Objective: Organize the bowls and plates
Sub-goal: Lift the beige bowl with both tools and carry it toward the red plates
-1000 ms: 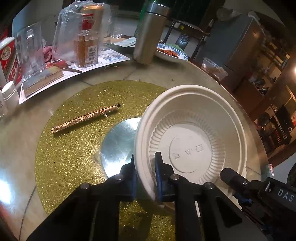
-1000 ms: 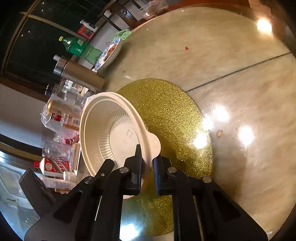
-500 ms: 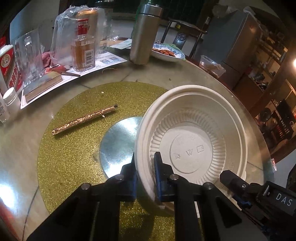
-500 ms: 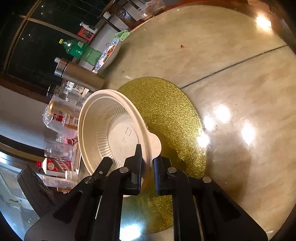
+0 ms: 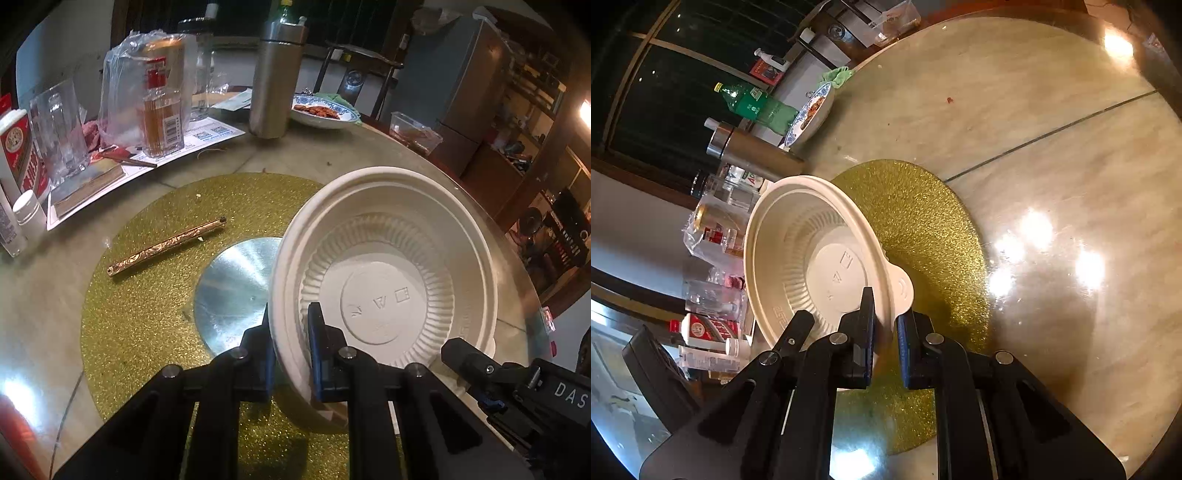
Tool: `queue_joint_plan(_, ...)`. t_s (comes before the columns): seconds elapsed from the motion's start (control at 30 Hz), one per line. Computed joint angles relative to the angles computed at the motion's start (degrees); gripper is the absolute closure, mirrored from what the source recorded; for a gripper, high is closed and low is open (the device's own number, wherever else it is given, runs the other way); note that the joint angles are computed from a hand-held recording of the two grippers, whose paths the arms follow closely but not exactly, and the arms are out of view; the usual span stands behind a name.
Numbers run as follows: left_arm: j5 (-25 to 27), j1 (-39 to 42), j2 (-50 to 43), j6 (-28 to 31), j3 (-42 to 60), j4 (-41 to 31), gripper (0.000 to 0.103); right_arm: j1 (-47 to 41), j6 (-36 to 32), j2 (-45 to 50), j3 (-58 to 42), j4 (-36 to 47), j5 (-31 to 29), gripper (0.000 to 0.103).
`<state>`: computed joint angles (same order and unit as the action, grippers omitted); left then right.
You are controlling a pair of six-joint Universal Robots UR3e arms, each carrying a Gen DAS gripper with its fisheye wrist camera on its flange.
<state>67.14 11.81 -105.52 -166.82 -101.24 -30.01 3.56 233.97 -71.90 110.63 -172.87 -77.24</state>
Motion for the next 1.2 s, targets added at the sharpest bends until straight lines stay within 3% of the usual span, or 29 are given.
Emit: queue_joint_plan(1.2,-0.1,-1.1,6.5,1.3,-6.2,5.4,0.088,0.2,-0.2,-8.3,4.9,1.2,-2.3,0.092)
